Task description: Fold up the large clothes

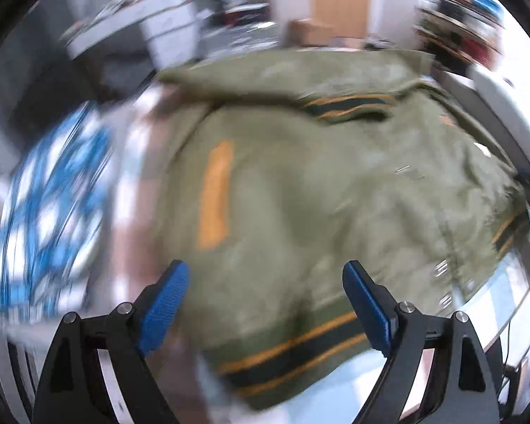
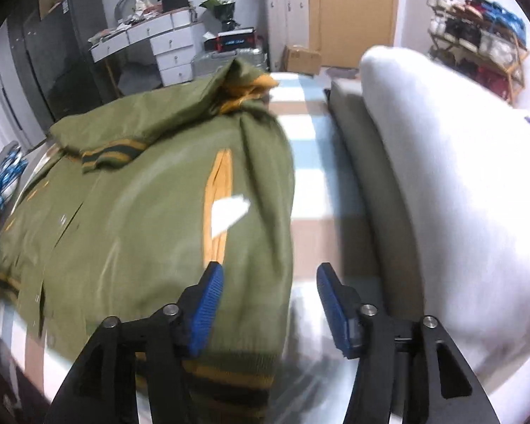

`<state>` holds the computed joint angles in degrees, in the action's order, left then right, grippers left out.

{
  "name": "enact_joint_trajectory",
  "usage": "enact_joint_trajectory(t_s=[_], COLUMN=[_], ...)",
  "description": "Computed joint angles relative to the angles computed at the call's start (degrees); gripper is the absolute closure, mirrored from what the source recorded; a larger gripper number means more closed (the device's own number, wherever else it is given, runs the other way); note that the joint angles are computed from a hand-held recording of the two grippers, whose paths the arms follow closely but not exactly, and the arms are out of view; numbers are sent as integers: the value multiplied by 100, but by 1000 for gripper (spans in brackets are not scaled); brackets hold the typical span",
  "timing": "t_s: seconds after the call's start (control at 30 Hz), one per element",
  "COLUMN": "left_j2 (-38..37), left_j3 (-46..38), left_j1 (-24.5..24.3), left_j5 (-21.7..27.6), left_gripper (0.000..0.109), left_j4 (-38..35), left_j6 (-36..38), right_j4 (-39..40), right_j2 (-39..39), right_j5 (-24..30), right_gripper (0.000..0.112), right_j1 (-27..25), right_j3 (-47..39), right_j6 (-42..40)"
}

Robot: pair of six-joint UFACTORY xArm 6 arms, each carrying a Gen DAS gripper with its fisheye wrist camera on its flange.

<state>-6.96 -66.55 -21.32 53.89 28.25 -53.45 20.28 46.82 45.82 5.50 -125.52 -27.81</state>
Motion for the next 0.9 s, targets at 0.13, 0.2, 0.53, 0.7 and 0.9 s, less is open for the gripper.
enact_joint_trajectory(t_s=[0.13,0.2,0.53,0.7,0.9], left_j2=[-430,-505,-407,-557,-326], left_j3=[650,869,1367,1611,1494], left_j1=[80,152,505,633,675], left_j5=[15,-50,-1882,-3136,-2837], left_gripper=[23,23,23,23,23], left_j4=[-116,-193,-2334,-3772,-3036], left_j6=[-437,-497,1090,2104,1275], right_j4=[277,264,1652,3181,2584], right_j2=[-443,-493,-596,-378,-514], right_j5=[-124,-191,835,1662,1104], right_gripper=[50,44,41,50,50], right_j1=[-29,-15,-164,-407,-183], right_j3=[853,994,993,446,745], right_j6=[-323,-203,-635,-955,-943])
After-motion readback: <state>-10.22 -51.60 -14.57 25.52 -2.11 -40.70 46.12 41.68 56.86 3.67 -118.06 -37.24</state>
